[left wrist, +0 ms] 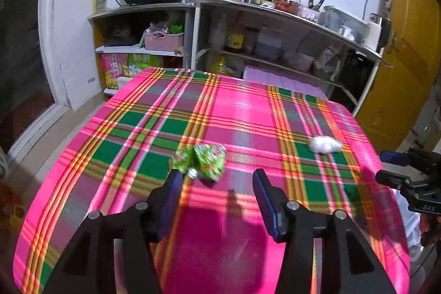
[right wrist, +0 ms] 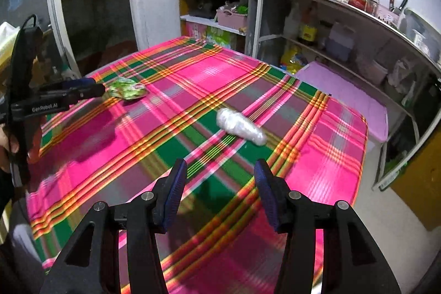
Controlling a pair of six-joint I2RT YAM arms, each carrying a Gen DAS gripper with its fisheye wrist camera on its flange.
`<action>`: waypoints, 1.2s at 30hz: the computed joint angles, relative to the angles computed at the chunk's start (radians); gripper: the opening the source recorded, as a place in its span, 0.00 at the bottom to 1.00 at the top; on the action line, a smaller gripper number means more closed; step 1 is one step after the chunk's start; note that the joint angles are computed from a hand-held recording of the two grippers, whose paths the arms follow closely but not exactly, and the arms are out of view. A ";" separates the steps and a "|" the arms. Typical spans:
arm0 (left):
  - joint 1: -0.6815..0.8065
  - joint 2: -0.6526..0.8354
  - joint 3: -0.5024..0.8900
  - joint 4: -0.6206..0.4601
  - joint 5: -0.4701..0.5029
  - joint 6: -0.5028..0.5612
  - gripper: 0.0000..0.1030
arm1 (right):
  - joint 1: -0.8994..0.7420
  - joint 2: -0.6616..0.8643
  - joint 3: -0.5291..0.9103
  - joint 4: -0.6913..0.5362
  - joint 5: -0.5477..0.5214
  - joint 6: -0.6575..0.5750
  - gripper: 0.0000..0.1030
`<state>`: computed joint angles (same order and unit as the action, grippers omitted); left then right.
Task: Collect trash
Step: 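Grasp the green wrapper with the left tool while the right tool grasps the white plastic bag, then carry the green wrapper and white plastic bag over the bin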
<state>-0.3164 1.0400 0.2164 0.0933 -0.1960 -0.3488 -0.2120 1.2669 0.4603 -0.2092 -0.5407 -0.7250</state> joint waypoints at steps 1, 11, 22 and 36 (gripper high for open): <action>0.040 0.058 0.011 0.047 0.026 0.024 0.51 | 0.021 0.035 0.010 0.036 0.017 0.018 0.50; 0.219 0.392 0.116 0.239 0.168 0.132 0.53 | 0.153 0.343 0.171 0.198 0.120 0.088 0.50; 0.175 0.493 0.160 0.248 0.165 0.143 0.49 | 0.211 0.441 0.218 0.188 0.167 0.085 0.20; -0.059 0.284 0.086 0.143 0.038 0.037 0.08 | -0.003 0.079 0.054 -0.021 -0.033 0.034 0.19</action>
